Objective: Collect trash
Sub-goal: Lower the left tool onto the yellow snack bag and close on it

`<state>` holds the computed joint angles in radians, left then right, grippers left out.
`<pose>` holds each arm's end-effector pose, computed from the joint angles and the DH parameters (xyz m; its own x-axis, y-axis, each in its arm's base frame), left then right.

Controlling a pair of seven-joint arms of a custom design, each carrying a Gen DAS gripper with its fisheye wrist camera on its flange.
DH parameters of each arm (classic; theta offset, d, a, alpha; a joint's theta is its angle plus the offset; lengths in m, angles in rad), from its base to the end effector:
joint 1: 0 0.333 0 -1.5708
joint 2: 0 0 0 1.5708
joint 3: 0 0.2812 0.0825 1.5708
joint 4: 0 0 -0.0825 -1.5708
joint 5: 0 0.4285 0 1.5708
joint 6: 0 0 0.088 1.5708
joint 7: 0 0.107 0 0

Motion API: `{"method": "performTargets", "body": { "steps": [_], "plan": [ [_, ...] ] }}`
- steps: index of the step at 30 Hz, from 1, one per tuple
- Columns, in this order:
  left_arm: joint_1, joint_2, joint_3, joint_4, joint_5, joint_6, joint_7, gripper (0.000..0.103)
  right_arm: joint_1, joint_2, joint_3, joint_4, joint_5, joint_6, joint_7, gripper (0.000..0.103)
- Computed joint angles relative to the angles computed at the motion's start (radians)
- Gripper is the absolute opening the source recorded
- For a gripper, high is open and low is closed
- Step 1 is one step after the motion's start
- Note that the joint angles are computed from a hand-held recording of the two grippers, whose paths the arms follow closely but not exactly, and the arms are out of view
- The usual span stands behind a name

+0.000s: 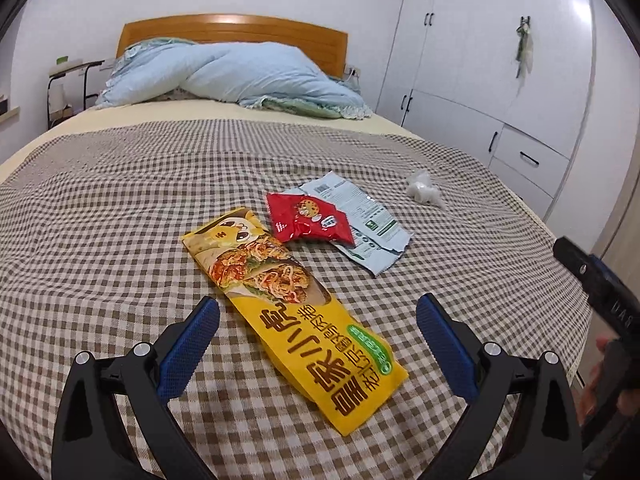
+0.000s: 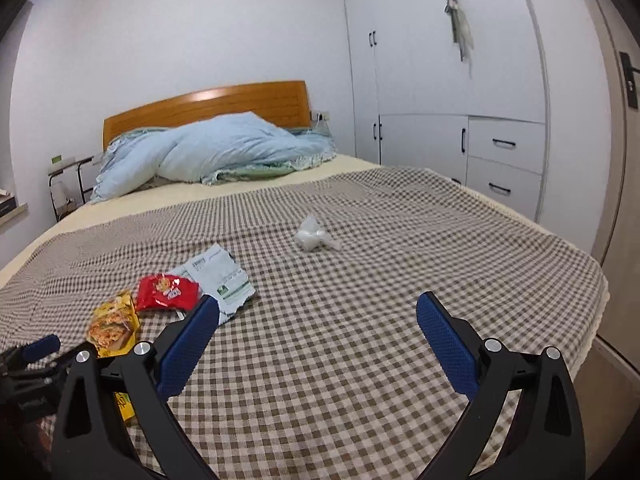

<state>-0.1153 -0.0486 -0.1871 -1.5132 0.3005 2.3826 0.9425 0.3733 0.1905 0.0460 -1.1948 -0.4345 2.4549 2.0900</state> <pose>0.5963 -0.1868 0.7502 0.0991 -0.9745 0.2013 -0.5681 -0.2215 -0.7926 0.6194 0.2713 0.7795 0.1001 -0.9938 -0.0492 -0.4276 0.0017 -0.9040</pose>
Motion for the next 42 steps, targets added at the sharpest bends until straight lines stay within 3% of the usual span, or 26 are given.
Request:
{"method": "performTargets", "body": {
  "steps": [5, 9, 12, 19, 22, 27, 38, 42],
  "plan": [
    [-0.004, 0.039, 0.003, 0.03, -0.023, -0.008, -0.014, 0.095, 0.018, 0.068, -0.016, 0.084, -0.031, -0.066, 0.006, 0.095],
    [-0.023, 0.113, 0.009, 0.128, -0.032, -0.109, -0.002, 0.095, 0.026, 0.089, -0.032, 0.102, -0.053, -0.116, 0.042, 0.095],
    [-0.033, 0.141, 0.019, 0.164, -0.076, -0.123, -0.007, 0.095, 0.021, 0.077, -0.033, 0.074, -0.048, -0.116, 0.041, 0.095],
    [-0.083, 0.254, 0.044, 0.323, -0.011, -0.289, -0.062, 0.095, 0.021, 0.062, -0.03, 0.043, -0.074, -0.13, 0.03, 0.095],
    [-0.103, 0.319, 0.052, 0.423, -0.009, -0.392, -0.044, 0.095, 0.02, 0.057, -0.03, 0.035, -0.085, -0.125, 0.031, 0.095],
    [-0.142, 0.376, 0.072, 0.508, 0.036, -0.478, -0.018, 0.095, 0.016, 0.05, -0.026, 0.023, -0.087, -0.119, 0.023, 0.095],
    [-0.169, 0.429, 0.093, 0.591, 0.057, -0.546, 0.011, 0.095, 0.006, 0.032, -0.017, -0.002, -0.067, -0.1, 0.016, 0.095],
    [-0.177, 0.417, 0.103, 0.575, 0.081, -0.543, -0.01, 0.081, 0.005, 0.037, -0.015, 0.006, -0.052, -0.102, 0.006, 0.095]
  ]
}}
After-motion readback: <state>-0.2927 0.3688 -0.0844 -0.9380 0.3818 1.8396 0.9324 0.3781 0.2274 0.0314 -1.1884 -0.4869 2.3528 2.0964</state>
